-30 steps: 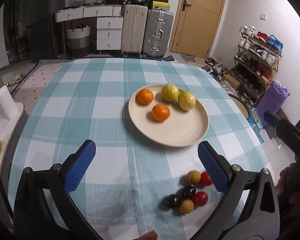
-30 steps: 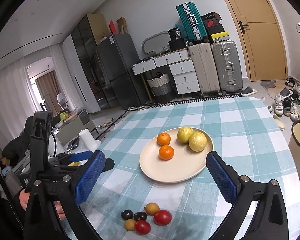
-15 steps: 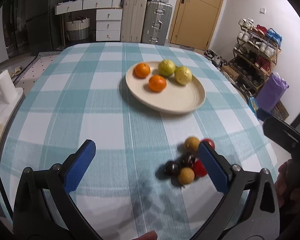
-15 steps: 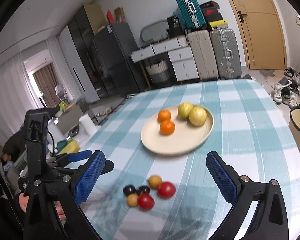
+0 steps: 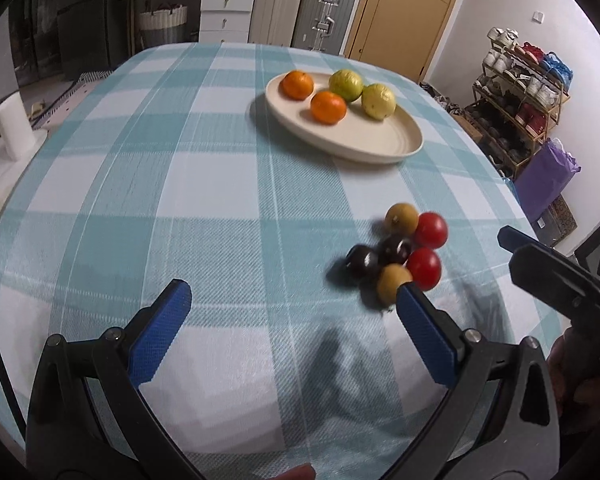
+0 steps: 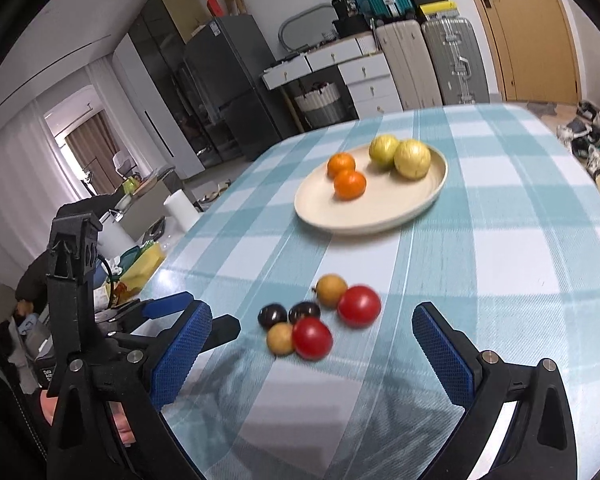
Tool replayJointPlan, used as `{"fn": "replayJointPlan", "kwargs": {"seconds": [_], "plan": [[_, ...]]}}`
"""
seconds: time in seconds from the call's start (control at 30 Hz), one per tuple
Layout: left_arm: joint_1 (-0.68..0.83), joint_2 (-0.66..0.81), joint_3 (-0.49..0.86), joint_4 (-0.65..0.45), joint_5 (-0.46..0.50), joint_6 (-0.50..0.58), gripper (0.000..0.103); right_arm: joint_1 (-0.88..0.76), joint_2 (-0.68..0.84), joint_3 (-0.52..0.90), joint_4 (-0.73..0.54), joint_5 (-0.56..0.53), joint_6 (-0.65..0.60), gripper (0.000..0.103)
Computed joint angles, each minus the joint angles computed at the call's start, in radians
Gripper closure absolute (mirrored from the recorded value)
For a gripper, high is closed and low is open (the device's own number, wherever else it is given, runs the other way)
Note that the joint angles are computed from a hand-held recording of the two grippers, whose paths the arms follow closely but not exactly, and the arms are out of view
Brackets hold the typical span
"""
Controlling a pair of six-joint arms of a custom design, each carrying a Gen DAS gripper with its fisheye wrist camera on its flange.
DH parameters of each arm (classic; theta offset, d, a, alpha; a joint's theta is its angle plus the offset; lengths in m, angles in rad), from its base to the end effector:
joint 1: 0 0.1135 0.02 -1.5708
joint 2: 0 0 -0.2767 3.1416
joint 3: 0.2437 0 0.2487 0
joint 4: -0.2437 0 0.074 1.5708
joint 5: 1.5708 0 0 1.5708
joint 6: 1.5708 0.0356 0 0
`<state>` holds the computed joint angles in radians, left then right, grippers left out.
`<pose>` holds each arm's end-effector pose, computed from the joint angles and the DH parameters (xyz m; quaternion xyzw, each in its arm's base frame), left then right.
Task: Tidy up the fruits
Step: 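Withdraw both tools from the plate toward the remaining fruit, then lower the right tool and grasp a red tomato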
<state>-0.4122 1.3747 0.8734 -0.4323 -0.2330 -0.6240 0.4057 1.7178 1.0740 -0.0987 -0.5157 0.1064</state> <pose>0.2518 -0.1011 0.2342 -0.1359 0.9341 -0.0582 0.3250 0.3302 0.1609 0.2194 -0.2334 0.8600 0.3244 0.3173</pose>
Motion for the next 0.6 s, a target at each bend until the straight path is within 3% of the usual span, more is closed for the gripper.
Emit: {"fn": "replayJointPlan", "kwargs": {"seconds": [0.17, 0.4, 0.5, 0.6], "plan": [[0.020, -0.018, -0.036, 0.013, 0.014, -0.003, 0.001, 0.015, 0.022, 0.009, -0.017, 0.013, 0.017, 0.001], [0.026, -0.023, -0.057, 0.016, 0.032, -0.004, 0.001, 0.039, 0.068, 0.034, -0.048, 0.043, 0.033, 0.015], [0.026, -0.023, -0.065, 0.022, 0.039, -0.004, 0.001, 0.042, 0.080, 0.043, -0.057, 0.035, 0.034, 0.027], [0.020, -0.020, -0.064, 0.022, 0.030, -0.002, 0.001, 0.047, 0.085, 0.049, -0.060, 0.032, 0.031, 0.031]]}}
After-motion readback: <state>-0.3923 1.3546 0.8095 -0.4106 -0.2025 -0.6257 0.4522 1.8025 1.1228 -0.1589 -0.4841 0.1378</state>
